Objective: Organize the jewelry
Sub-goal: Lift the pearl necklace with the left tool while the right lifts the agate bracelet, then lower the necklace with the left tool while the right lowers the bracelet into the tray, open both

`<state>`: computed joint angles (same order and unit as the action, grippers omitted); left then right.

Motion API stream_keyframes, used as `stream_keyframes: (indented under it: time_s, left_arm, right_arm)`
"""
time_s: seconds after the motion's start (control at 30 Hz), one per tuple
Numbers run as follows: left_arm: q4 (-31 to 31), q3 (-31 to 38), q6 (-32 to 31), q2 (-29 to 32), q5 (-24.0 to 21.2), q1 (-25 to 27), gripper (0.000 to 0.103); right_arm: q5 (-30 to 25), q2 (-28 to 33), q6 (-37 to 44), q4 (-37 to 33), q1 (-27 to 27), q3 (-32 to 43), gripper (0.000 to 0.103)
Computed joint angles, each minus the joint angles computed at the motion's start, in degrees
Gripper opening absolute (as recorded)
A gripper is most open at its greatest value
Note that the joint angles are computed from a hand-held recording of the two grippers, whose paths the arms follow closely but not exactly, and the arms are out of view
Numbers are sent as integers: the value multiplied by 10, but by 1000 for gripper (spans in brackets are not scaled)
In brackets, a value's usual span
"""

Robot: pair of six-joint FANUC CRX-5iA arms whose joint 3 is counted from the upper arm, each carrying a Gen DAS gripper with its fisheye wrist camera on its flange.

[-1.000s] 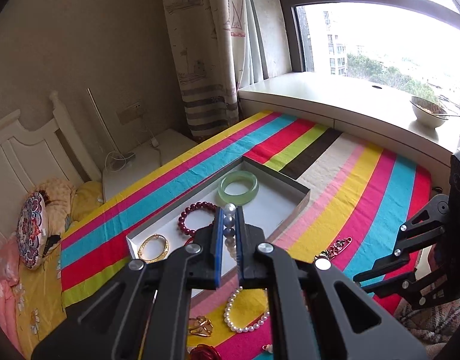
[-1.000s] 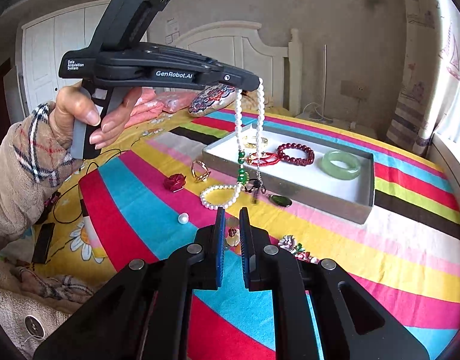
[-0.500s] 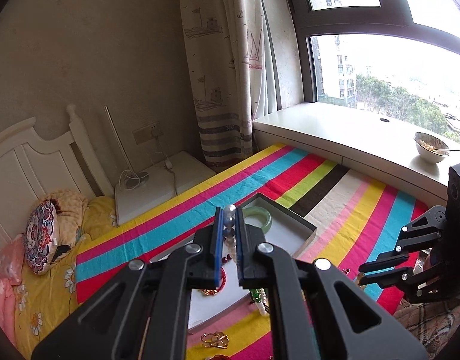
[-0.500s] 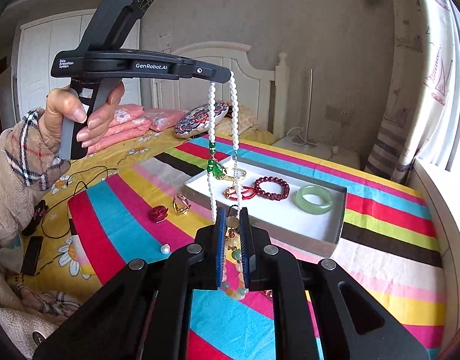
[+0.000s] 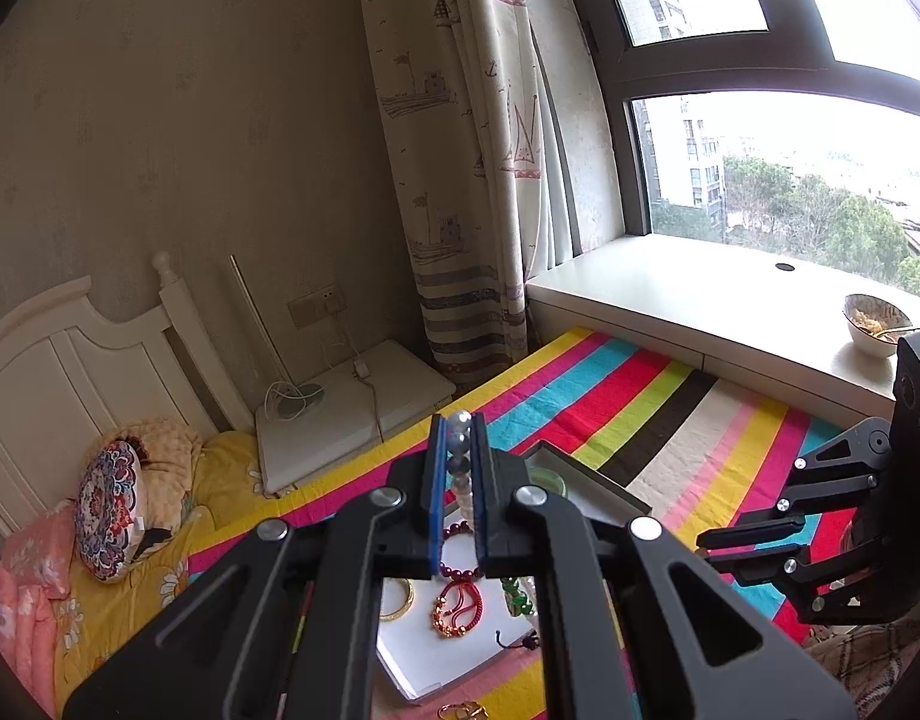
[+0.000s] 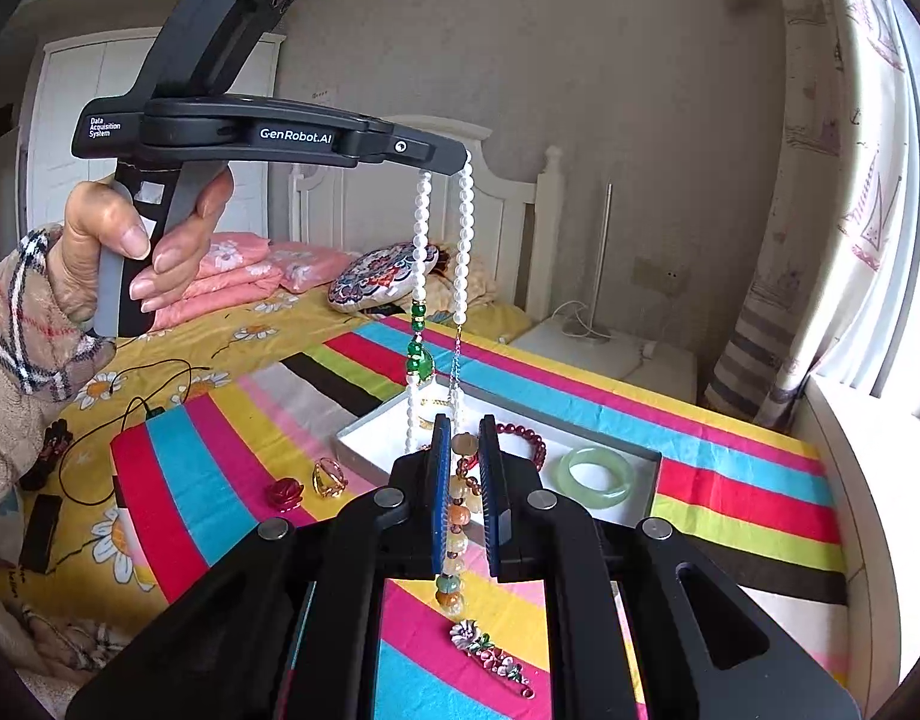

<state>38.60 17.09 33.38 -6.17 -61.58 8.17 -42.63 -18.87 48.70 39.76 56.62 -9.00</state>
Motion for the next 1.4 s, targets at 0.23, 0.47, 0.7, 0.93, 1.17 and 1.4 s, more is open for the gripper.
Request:
stream_keyframes:
  time_s: [0.23,0.47,0.7,0.93,1.17,1.4]
  left_arm:
    - [30,17,-5,2,-5,-1,7]
    - [-30,63,33,30,-8,-21,7]
    - [-80,78,70,60,0,-50,7]
    - [-118,80,108,90,16,-80,7]
    - [-195,43,121,97,21,-82,7]
    - [-254,5,128,100,5,-59,7]
  right_arm:
    - [4,9,8,4,-5,13,10]
    - [-4,40,41,-17,-22,44,10]
    - [-4,80,61,-55,-59,77,10]
    - [1,129,54,-72,-92,105,10]
    - [-37,168,98,-152,-128,130,10]
    - [-103,190,105,-181,-142,127,10]
